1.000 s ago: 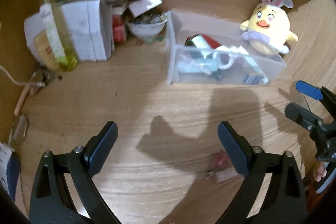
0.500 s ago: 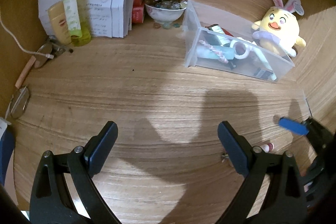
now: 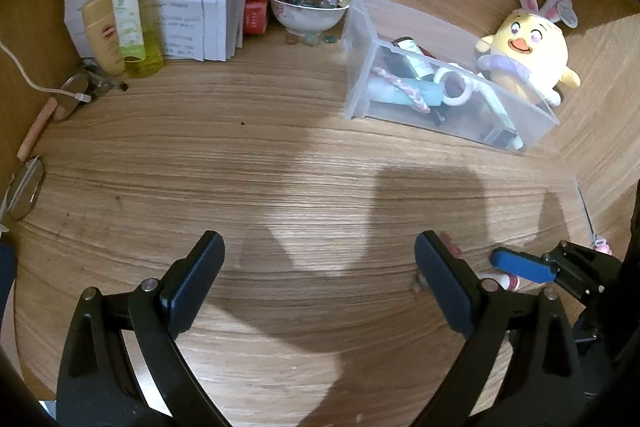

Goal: Organize objects
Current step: 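Withdraw both tools from the box toward the pink-capped tube and keychain, then grasp the pink-capped lip tube with the right gripper while the left grasps the pink keychain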

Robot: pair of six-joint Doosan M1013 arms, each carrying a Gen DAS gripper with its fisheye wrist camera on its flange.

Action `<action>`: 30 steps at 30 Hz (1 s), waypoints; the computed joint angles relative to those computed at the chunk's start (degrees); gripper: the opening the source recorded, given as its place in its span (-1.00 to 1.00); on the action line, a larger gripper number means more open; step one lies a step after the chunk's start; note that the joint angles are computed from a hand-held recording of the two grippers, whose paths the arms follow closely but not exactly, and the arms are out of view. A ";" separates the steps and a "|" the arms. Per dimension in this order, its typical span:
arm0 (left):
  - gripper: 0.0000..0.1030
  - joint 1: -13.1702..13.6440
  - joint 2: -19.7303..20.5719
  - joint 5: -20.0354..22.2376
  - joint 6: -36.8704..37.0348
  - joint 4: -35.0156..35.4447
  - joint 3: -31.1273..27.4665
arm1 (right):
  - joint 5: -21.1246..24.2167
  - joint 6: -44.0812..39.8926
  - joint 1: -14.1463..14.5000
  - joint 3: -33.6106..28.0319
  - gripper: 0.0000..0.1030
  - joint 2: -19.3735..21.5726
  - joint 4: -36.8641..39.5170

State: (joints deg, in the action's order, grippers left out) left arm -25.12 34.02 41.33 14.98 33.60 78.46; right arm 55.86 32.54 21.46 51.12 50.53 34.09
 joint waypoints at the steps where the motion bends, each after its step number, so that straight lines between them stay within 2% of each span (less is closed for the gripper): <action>1: 0.88 -0.03 0.13 -0.07 0.63 -0.28 -0.22 | -0.37 -0.50 -0.06 0.41 -0.43 -0.22 -0.14; 7: 0.88 -0.27 1.04 0.41 3.53 -1.37 -1.72 | -1.17 -1.59 -0.54 1.57 -0.72 -0.97 -0.77; 14: 0.88 -0.03 2.83 -0.38 10.66 -6.41 -4.65 | -3.01 -0.51 -1.31 2.93 -0.73 -1.80 -2.15; 23: 0.87 -0.60 5.26 0.00 18.00 -8.21 -8.30 | -5.46 6.11 -1.99 0.53 -0.73 -0.55 -5.07; 25: 0.69 -0.54 5.60 -0.05 18.62 -8.66 -8.73 | -5.64 6.98 -2.14 -0.13 -0.73 -0.24 -5.11; 26: 0.51 -0.50 5.87 0.43 19.47 -9.31 -9.17 | -5.79 7.36 -2.20 -0.40 -0.73 -0.13 -5.15; 28: 0.43 -0.72 6.34 1.60 19.67 -8.39 -9.93 | -5.71 7.81 -2.39 -0.91 -0.73 0.06 -4.80; 30: 0.27 -0.80 6.54 1.61 20.37 -8.48 -10.22 | -5.90 8.07 -2.50 -1.07 -0.73 0.10 -4.28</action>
